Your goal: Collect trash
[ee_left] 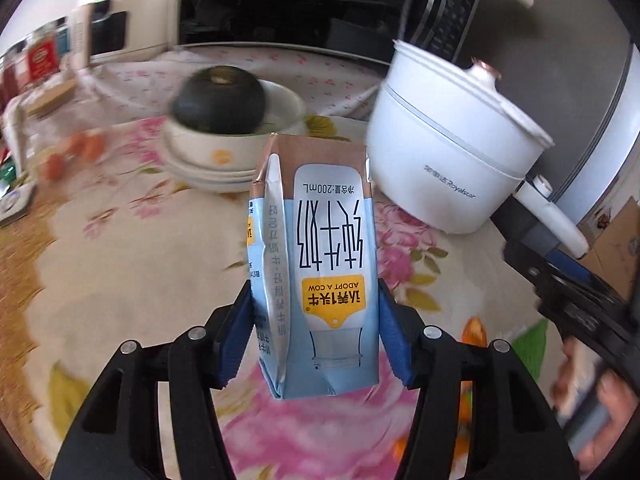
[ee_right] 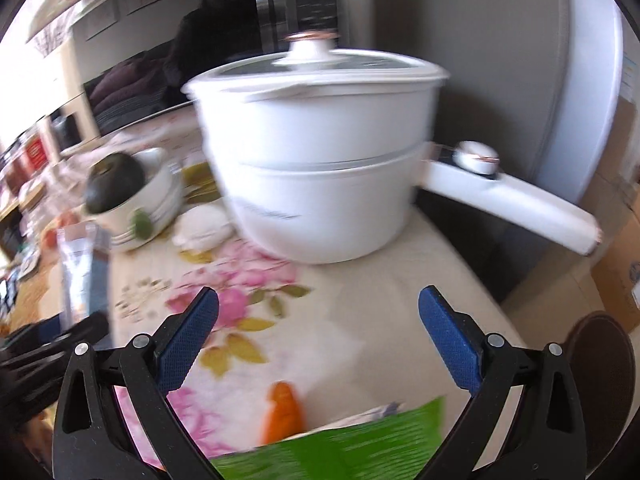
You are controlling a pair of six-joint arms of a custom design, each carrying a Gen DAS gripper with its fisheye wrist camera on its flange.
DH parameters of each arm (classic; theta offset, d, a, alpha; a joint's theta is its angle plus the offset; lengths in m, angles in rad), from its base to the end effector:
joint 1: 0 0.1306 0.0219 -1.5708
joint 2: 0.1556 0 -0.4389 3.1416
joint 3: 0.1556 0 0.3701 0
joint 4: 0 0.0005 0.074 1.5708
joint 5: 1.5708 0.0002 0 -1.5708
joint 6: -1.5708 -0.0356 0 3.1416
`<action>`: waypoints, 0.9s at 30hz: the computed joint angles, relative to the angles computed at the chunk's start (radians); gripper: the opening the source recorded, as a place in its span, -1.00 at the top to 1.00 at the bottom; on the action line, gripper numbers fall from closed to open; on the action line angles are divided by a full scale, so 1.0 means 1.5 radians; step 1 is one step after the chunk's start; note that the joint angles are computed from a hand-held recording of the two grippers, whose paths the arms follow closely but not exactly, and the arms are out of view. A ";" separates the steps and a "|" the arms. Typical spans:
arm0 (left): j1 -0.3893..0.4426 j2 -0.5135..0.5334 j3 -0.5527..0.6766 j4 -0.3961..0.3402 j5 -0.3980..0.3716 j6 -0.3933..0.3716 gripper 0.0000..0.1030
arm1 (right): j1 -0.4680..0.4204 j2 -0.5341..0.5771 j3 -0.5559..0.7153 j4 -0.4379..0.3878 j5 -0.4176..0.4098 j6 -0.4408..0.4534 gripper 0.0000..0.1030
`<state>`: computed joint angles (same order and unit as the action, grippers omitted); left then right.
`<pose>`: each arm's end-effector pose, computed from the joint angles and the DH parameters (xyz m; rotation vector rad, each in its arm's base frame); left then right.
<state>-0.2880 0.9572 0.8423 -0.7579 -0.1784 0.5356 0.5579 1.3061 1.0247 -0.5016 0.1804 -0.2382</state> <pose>0.2561 -0.0698 0.3982 -0.3785 2.4012 -0.1548 0.3488 0.2095 0.3871 -0.2860 2.3275 0.1821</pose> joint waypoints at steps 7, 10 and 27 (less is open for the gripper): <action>0.063 -0.196 -0.031 -0.082 0.028 0.086 -0.11 | 0.099 0.087 0.082 -0.037 0.036 0.124 -0.71; 0.099 -0.210 -0.028 -0.082 0.058 0.053 -0.11 | 0.126 0.157 0.143 -0.078 0.028 0.257 -0.53; 0.178 -0.193 -0.010 -0.060 0.134 -0.036 -0.11 | 0.123 0.319 0.289 -0.088 -0.017 0.526 -0.56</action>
<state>-0.0205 0.6673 0.8270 -0.8475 0.0232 0.4822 0.7428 1.7840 1.4583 -0.6330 0.1552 0.5506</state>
